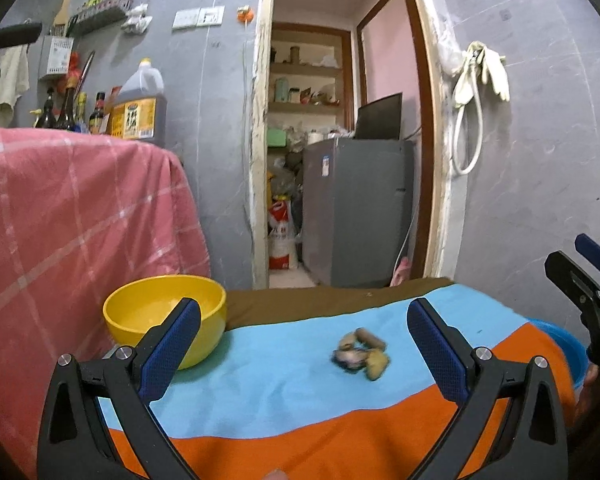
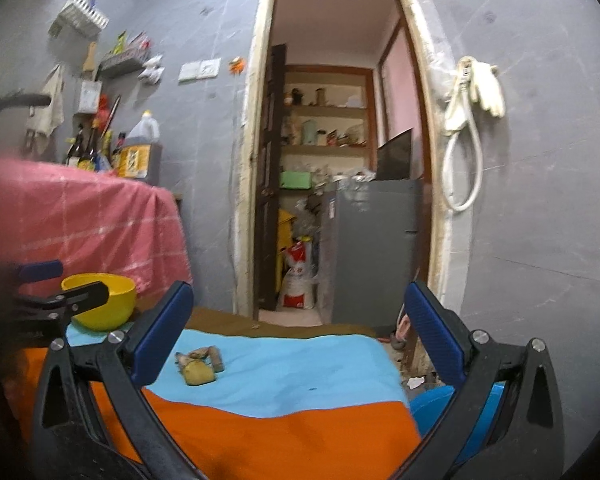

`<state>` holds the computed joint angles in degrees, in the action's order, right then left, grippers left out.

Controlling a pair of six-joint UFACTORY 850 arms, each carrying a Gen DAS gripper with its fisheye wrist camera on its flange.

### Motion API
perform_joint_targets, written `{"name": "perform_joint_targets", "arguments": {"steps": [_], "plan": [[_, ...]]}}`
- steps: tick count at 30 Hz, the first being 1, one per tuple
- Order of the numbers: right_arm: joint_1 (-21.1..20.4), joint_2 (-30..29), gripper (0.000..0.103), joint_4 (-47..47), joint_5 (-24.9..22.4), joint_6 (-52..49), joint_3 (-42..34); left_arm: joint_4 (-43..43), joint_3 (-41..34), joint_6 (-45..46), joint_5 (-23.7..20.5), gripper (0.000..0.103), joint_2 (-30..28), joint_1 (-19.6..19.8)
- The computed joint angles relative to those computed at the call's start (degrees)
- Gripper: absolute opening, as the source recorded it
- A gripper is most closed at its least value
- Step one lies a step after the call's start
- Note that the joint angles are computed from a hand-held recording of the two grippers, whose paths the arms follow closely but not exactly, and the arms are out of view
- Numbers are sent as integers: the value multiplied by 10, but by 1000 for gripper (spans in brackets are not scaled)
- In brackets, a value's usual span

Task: Collect trash
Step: 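Bring both tools back over the table toward the brown scraps, then grasp a brown scrap with the right gripper while the left grasps a pale wrapper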

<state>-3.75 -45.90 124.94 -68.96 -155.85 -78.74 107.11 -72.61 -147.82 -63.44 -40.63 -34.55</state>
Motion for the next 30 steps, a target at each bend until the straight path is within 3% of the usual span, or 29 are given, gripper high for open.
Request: {"name": "perform_joint_targets", "arguments": {"steps": [6, 11, 15, 17, 20, 23, 30], "plan": [[24, -7, 103, -12, 30, -18, -16, 16, 15, -27, 2, 101, 4, 17], [43, -22, 103, -69, 106, 44, -61, 12, 11, -24, 52, 101, 6, 37], [51, -42, 103, -152, 175, 143, -115, -36, -16, 34, 110, 98, -3, 51], [53, -54, 103, -196, 194, 195, -141, -46, -24, 50, 138, 91, -6, 58], [58, -75, 95, -292, 223, 287, -185, -65, -39, 84, 191, 80, -12, 71], [67, -96, 92, -396, 246, 373, -227, -74, -45, 99, 242, 76, -16, 83], [87, -125, 85, -564, 257, 492, -284, -120, -54, 128, 277, 73, -20, 94]]}}
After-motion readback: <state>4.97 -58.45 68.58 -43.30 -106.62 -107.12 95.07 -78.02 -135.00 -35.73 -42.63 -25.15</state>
